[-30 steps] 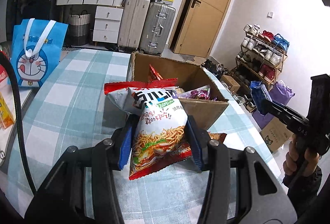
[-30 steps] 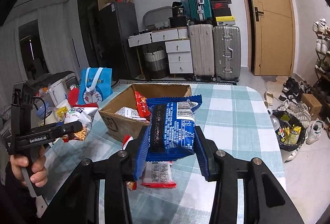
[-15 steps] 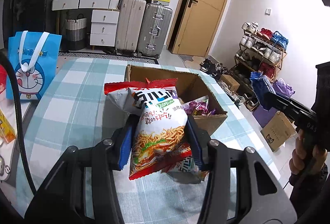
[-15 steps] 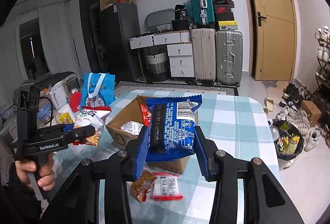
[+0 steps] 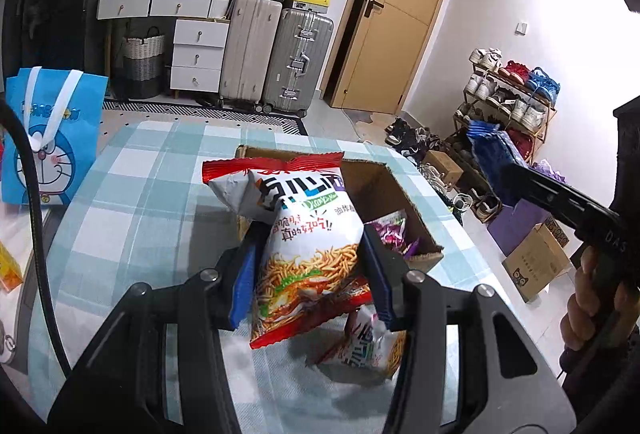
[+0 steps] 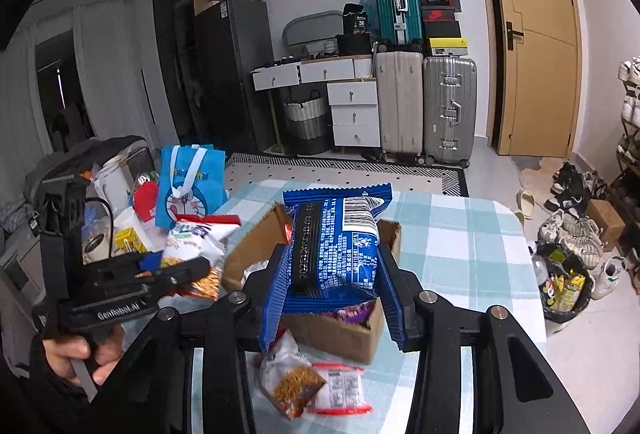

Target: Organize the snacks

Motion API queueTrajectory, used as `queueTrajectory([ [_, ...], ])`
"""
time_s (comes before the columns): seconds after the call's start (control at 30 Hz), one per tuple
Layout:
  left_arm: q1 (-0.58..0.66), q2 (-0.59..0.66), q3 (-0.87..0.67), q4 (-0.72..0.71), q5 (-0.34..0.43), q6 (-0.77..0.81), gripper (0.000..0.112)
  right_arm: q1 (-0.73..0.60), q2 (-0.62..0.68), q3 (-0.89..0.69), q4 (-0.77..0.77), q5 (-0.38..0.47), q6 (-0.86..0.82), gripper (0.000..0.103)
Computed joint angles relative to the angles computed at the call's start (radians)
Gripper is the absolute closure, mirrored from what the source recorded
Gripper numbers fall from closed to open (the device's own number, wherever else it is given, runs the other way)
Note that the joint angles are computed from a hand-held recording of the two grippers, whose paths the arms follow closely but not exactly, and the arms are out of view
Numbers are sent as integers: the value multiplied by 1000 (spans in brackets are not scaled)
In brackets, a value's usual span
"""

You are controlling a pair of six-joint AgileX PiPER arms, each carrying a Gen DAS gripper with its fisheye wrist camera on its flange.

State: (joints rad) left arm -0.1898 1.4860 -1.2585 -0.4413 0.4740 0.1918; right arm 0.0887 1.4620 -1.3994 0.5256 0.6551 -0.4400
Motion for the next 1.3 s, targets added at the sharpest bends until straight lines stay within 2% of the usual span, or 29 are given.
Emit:
queueTrajectory([
  [0.17,-30,64,-74,90,1,-89,67,14,68,-58,7,-11,12,60],
  [0.37,-85,153,-151,269,-6,-249,67,11,127,-35,120,-59,-83,60],
  [0.43,-90,186,-181,288,-4,-267,67,14,157,-50,127,-67,-90,60],
  [0.5,-90,228,-223,290,4,-271,67,20,186,-64,123,-78,-86,60],
  [0.6,-95,272,-260,303,5,-283,67,8,224,-71,207,-83,-156,60],
  [0.63,-94,282,-270,300,7,-279,67,14,231,-67,203,-103,-161,60],
  [0.93,-107,375,-346,338,8,-296,67,21,351,-154,182,-89,-149,60],
  [1.17,-111,401,-357,338,-2,-282,67,26,389,-182,162,-90,-128,60],
  [1.3,-92,435,-388,242,20,-199,67,29,411,-202,138,-92,-98,60],
])
